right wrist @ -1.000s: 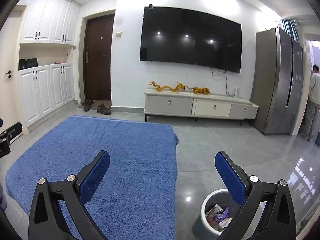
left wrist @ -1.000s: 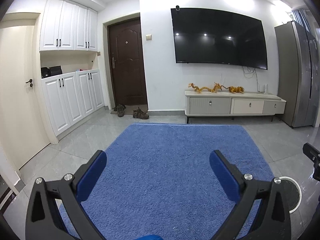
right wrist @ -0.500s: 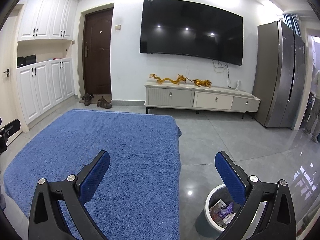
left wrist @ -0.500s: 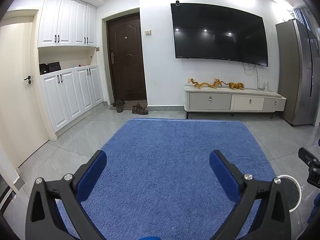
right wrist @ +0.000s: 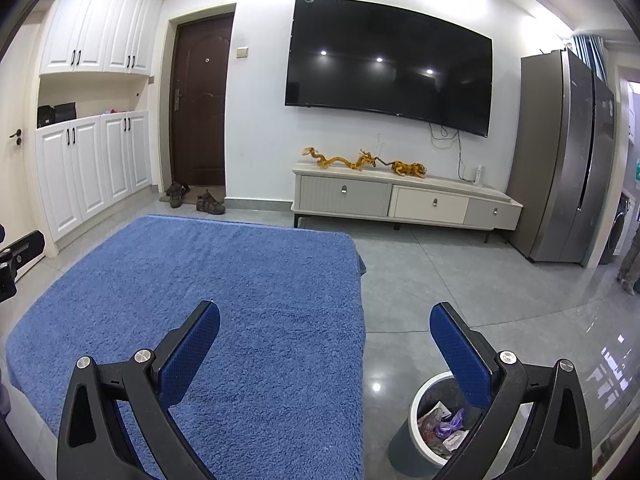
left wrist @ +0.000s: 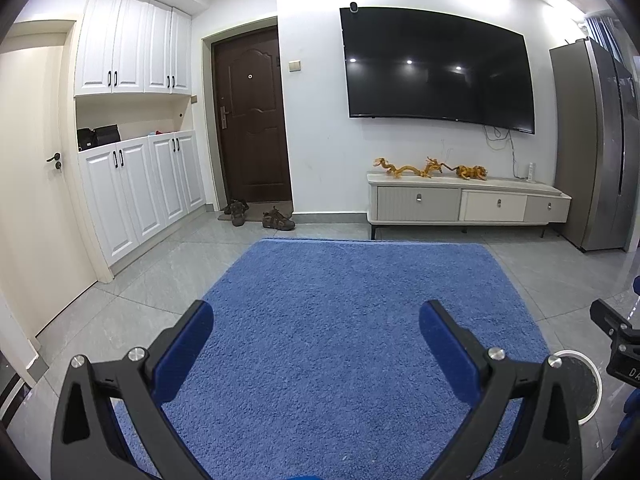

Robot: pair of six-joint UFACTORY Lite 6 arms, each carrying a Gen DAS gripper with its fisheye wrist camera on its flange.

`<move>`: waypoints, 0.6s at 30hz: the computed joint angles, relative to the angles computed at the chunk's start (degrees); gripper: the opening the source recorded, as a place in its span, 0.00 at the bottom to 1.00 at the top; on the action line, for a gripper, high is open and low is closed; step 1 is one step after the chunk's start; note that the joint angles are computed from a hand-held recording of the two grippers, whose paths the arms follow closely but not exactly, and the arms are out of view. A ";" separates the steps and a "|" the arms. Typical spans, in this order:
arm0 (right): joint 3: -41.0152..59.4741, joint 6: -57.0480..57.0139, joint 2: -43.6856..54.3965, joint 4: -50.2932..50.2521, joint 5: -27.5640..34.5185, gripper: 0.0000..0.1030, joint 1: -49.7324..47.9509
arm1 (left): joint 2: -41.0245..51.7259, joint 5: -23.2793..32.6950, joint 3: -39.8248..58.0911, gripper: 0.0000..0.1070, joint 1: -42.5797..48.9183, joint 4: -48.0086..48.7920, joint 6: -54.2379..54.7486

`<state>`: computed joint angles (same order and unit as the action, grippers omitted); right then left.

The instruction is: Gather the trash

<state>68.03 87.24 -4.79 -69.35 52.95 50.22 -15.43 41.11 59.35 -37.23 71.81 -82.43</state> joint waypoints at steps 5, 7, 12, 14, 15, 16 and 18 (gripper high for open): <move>0.26 0.07 0.27 -0.06 0.10 1.00 0.10 | 0.09 0.20 0.15 0.96 -0.58 0.07 0.10; 0.43 -0.35 0.26 0.22 -0.03 1.00 -0.08 | 0.21 0.28 0.25 0.96 -0.83 0.20 0.03; 0.87 -0.33 0.75 0.20 0.04 1.00 0.06 | 0.55 0.39 0.52 0.96 -1.18 0.41 -0.05; 0.89 -0.32 0.79 0.19 0.11 1.00 0.08 | 0.60 0.46 0.59 0.96 -1.33 0.39 -0.10; 0.96 -0.43 0.84 0.28 0.14 1.00 0.09 | 0.50 0.45 0.51 0.96 -1.29 0.43 -0.10; 1.04 -0.52 0.87 0.34 0.19 1.00 0.07 | 0.12 0.67 0.01 0.96 -1.54 0.60 -0.43; 0.97 -0.55 0.80 0.36 0.14 1.00 -0.01 | 0.10 0.51 0.00 0.96 -1.46 0.52 -0.38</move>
<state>69.00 86.69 -3.99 -68.99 53.09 50.22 -15.33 41.62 59.34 -38.69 72.33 -82.81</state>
